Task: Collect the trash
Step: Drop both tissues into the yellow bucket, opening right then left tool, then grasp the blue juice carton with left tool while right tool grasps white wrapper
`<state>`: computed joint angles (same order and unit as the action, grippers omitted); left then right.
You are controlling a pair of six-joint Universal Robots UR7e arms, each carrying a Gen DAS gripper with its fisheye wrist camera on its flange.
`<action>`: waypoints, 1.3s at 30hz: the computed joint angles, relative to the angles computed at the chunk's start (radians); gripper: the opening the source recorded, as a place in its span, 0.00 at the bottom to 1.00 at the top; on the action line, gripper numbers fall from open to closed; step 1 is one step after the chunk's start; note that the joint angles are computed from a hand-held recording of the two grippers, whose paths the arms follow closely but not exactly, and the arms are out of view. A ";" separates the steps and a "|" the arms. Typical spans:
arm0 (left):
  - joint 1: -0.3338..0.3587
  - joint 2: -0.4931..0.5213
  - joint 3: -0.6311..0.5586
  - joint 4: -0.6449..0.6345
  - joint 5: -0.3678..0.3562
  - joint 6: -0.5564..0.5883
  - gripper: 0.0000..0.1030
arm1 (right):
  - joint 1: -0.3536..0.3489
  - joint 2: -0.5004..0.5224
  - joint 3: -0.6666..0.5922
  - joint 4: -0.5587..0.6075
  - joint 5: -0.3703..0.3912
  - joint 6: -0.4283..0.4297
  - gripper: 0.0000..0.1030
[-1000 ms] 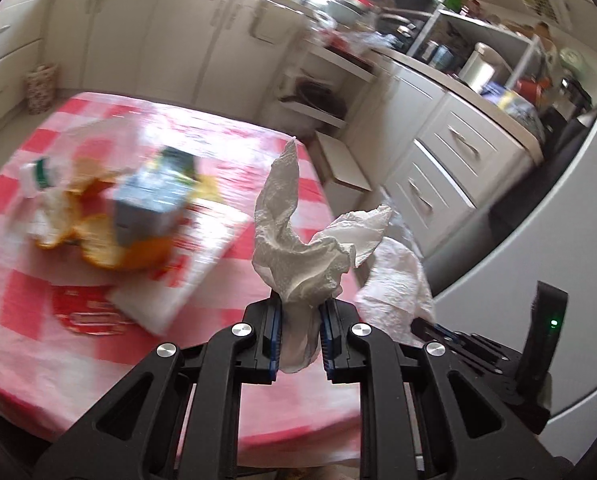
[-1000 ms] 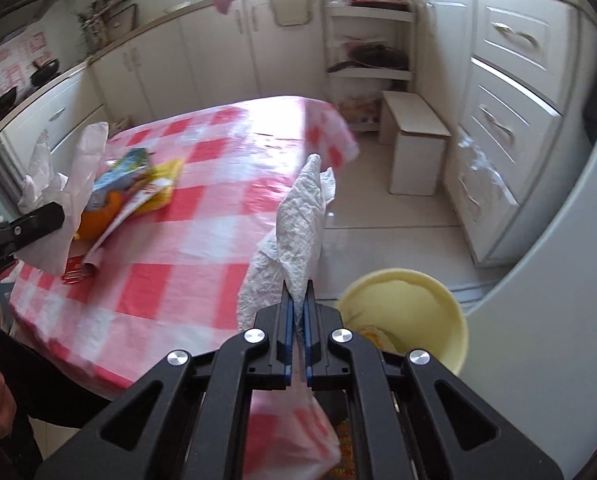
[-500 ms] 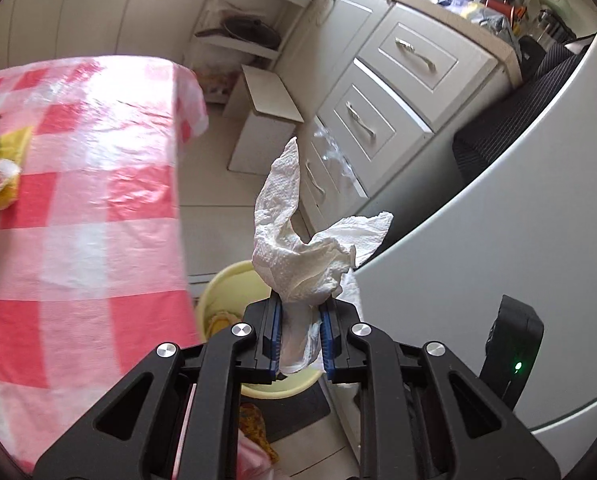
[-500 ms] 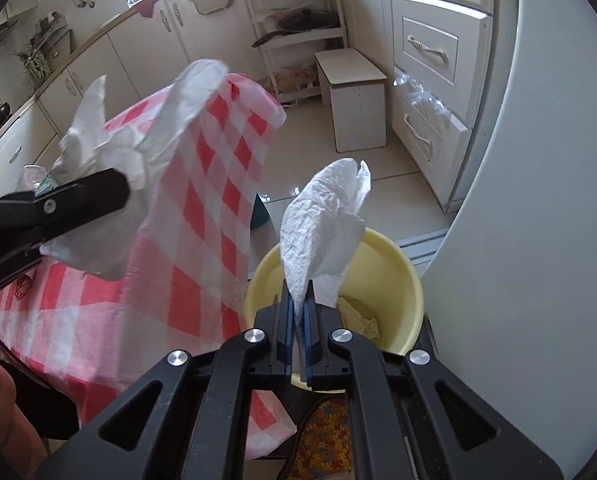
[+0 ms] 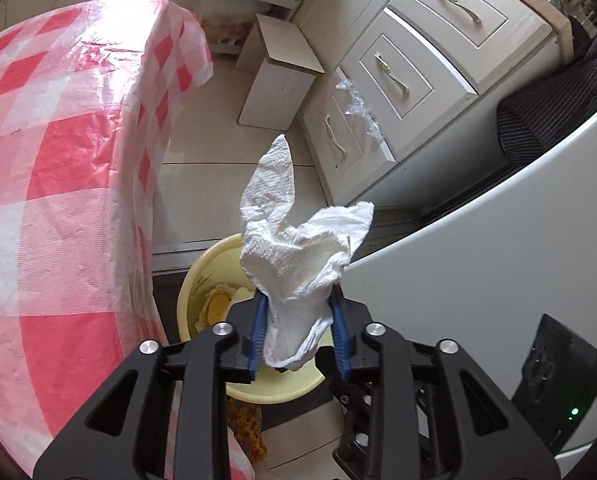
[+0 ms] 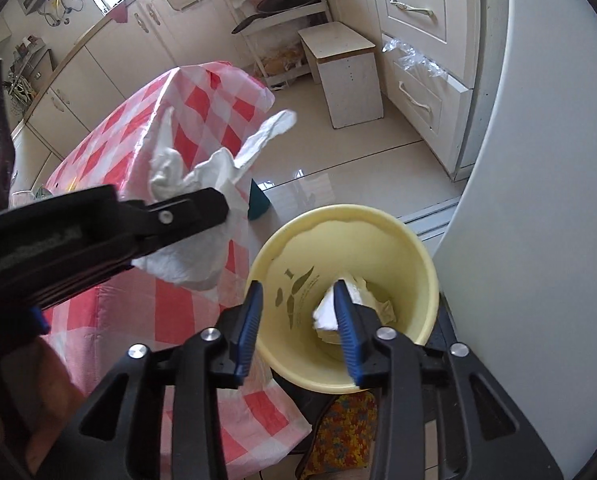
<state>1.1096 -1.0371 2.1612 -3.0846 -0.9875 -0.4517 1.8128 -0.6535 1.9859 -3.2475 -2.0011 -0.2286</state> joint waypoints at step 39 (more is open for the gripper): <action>-0.202 -0.699 0.403 0.374 0.461 -0.261 0.67 | 0.124 0.015 -0.009 -0.140 0.077 -0.060 0.55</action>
